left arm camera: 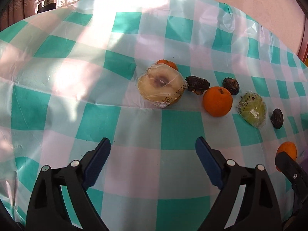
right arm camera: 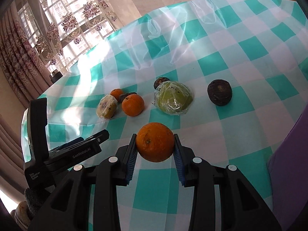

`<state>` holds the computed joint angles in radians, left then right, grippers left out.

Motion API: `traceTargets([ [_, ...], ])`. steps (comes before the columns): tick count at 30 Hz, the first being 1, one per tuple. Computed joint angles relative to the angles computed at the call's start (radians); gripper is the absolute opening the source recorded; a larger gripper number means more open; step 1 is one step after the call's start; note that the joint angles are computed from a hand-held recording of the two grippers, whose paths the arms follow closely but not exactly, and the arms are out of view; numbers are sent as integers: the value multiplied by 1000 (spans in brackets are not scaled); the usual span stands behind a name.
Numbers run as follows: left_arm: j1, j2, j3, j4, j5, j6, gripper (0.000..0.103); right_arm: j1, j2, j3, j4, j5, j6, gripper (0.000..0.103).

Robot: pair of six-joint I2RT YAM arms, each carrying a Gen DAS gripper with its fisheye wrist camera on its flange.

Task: Organize fruits
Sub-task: 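Grasp the orange with the right tool while the left grasps the second pear half, then carry the pear half and orange over the purple box with both tools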

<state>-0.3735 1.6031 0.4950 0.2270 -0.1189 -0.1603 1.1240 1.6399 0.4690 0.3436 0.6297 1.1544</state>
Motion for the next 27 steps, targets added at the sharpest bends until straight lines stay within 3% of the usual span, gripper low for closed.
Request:
traceTargets([
  [5, -4, 163, 187, -16, -31, 118, 88, -6, 8, 6, 4, -16, -15, 36],
  [9, 32, 241, 298, -59, -13, 121, 88, -7, 12, 9, 5, -21, -21, 36],
  [11, 54, 268, 337, -83, 9, 114, 81, -8, 14, 10, 6, -26, -25, 36],
  [12, 64, 274, 345, -90, 39, 124, 69, -9, 14, 10, 6, -26, -23, 36],
  [13, 64, 270, 342, -87, 39, 130, 64, -8, 12, 10, 5, -24, -21, 36],
  [16, 83, 221, 278, -27, 48, 113, 63, -7, 14, 13, 1, -24, -18, 36],
  [22, 124, 12, 19, 104, 106, 9, 63, -15, 21, 15, 11, -44, -33, 36],
  [27, 72, -323, -212, 17, 109, -113, 63, -21, 27, 21, 12, -58, -40, 36],
])
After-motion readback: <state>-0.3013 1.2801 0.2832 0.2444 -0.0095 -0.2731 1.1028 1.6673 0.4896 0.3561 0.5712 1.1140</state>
